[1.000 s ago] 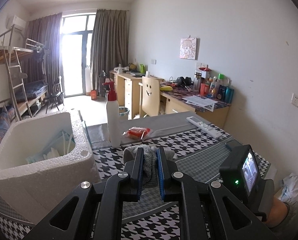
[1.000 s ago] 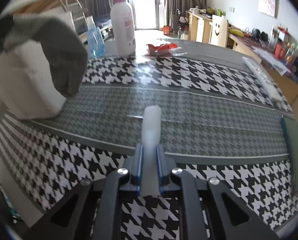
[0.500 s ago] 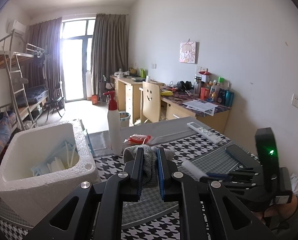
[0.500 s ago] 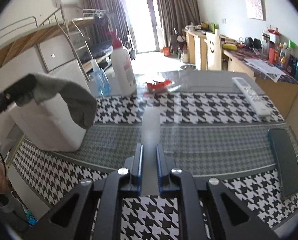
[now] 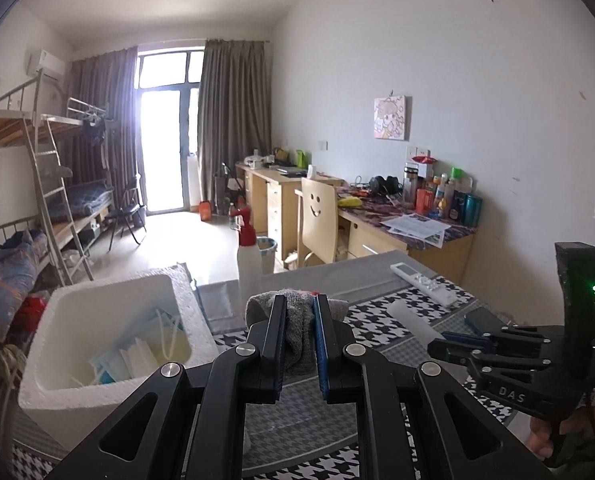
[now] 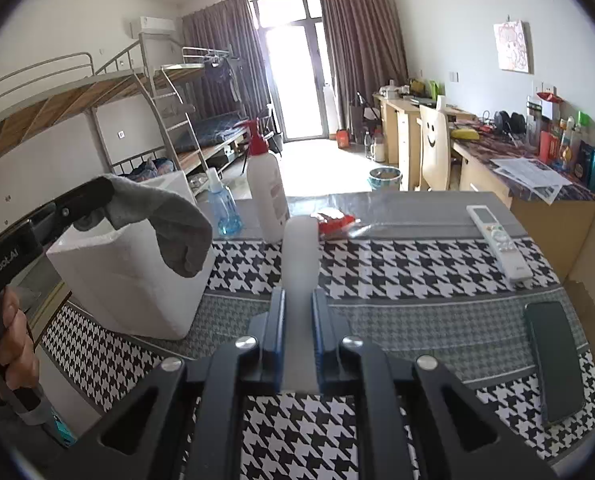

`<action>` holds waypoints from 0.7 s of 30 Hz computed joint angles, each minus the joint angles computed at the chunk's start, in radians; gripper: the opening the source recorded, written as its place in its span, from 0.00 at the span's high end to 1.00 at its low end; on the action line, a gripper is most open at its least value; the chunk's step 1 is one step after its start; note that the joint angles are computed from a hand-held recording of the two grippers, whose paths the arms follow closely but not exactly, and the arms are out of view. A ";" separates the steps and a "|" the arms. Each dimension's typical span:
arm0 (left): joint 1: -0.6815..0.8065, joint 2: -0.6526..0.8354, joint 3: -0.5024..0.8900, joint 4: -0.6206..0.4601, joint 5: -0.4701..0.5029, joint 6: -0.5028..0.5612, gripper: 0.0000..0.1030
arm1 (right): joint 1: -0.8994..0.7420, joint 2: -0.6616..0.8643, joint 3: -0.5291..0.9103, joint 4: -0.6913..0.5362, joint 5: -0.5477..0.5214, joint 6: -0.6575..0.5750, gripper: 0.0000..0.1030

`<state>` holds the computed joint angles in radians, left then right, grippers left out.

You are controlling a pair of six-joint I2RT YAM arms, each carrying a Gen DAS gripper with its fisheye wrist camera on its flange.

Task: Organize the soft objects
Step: 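Carry the sock over the foam box and open the left tool while the right tool carries the roll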

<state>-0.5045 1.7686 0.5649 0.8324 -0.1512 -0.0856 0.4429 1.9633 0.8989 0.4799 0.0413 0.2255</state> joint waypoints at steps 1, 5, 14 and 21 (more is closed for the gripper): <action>-0.001 -0.002 0.001 0.001 -0.005 0.001 0.87 | -0.001 -0.005 -0.003 0.004 0.001 -0.001 0.85; 0.002 -0.016 0.017 -0.019 -0.019 0.010 0.87 | -0.006 -0.024 -0.009 0.012 0.000 -0.008 0.85; -0.004 -0.039 0.043 -0.043 -0.043 0.028 0.87 | -0.016 -0.056 -0.023 0.030 -0.006 -0.018 0.85; -0.001 -0.056 0.055 -0.048 -0.060 0.040 0.87 | -0.023 -0.082 -0.039 0.047 -0.010 -0.023 0.85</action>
